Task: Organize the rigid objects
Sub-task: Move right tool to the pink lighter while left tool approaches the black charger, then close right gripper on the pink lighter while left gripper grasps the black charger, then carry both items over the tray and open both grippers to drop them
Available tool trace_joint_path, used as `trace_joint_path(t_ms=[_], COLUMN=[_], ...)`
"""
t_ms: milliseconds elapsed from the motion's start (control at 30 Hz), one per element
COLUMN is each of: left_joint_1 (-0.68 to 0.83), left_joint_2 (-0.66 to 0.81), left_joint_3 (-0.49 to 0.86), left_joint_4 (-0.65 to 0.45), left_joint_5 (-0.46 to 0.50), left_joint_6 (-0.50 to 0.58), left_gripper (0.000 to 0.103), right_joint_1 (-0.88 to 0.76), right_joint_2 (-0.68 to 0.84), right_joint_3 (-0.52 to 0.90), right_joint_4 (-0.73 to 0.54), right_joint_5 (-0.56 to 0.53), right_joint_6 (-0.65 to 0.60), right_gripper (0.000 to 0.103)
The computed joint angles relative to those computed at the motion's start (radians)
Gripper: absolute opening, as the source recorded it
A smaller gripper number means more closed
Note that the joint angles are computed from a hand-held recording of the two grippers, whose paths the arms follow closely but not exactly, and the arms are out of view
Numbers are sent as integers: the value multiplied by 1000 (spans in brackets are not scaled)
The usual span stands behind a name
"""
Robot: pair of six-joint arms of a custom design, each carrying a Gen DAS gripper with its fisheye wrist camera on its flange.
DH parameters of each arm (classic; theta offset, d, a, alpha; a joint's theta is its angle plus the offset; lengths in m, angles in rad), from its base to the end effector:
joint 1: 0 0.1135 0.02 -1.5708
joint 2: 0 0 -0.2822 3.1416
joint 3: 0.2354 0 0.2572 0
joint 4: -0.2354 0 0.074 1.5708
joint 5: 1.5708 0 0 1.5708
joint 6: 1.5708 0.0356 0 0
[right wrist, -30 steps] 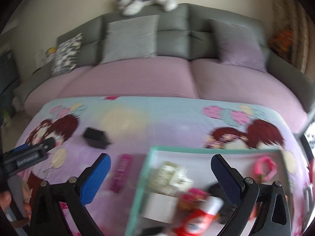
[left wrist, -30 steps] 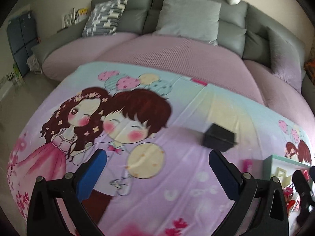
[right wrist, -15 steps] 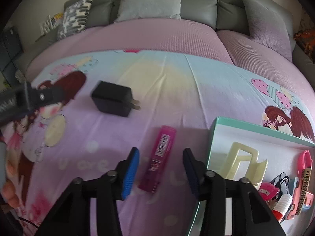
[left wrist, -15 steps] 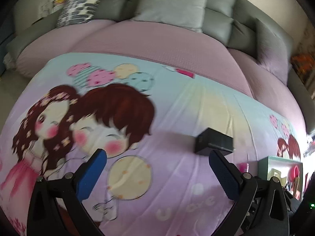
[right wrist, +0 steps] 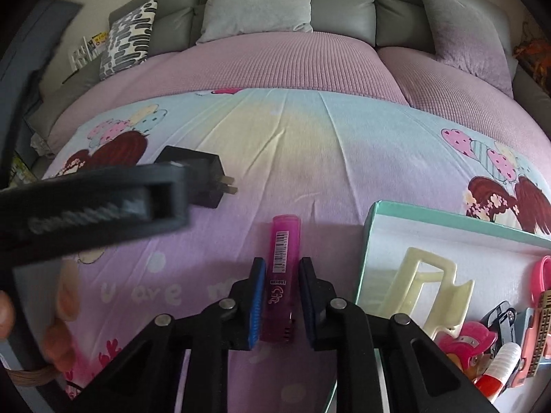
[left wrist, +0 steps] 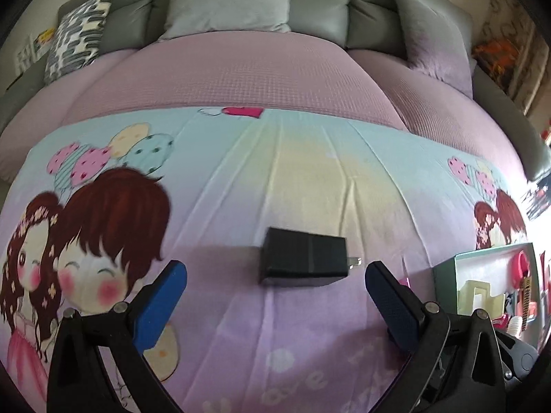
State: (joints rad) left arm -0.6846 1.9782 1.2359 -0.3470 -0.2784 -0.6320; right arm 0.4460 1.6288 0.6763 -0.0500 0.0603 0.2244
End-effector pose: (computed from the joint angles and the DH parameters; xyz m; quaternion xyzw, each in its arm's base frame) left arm 0.3213 -0.2497 0.1518 -0.0078 0.9623 -0.0379 0.2692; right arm 0.2618 0.1228 0.1339 -0.0977 0.9545 0.0648 0.2741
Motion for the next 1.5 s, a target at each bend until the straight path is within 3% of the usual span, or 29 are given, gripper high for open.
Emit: trace_joint_path(t_ms=[33,100,133,167,233,400,633,767,933,1067,1167,1367,1500], left_joint_1=[-4,-4,-2,3,9,8,-10,-75,-191,-304,-377,-477,-498], left_joint_2=[20,41,52,55,52,24,-110,-215,-302,-301,-268,-180,-112], left_joint_3=[23,45,56,58,52,28,-107,-154,-149,-99,-53,10,38], left_joint_4=[-10,-13,-15,-8,10,8,44,-4,-96,-143,-158,-125,-99], left_joint_5=[-3,5,18,36,65,62,58,11,-47,-71,-68,-36,-6], left_joint_6=[9,20,25,28,30,22,-55,-102,-182,-239,-279,-329,-344], left_gripper=[101,87,72,65,58,58,57,58,58,58,58,58,58], right_joint_1=[-3,-7,-10,-11,-14,-24,-35,-28,-79,-217,-398,-801,-940], right_joint_2=[-1,-6,-6,-7,-18,-36,-129,-280,-564,-794,-903,-962,-941], right_joint_3=[-1,-3,-3,-5,-15,-13,-48,-98,-168,-212,-239,-292,-296], right_joint_4=[1,1,2,4,5,-10,-53,-121,-317,-521,-630,-716,-713], right_joint_5=[-6,-13,-18,-21,-27,-42,-77,-70,-56,-59,-122,-276,-350], right_joint_6=[-1,-4,-5,-5,-8,-5,16,27,16,-66,-181,-460,-553], right_gripper=[21,21,21,21,21,21,21,21,21,21,21,21,21])
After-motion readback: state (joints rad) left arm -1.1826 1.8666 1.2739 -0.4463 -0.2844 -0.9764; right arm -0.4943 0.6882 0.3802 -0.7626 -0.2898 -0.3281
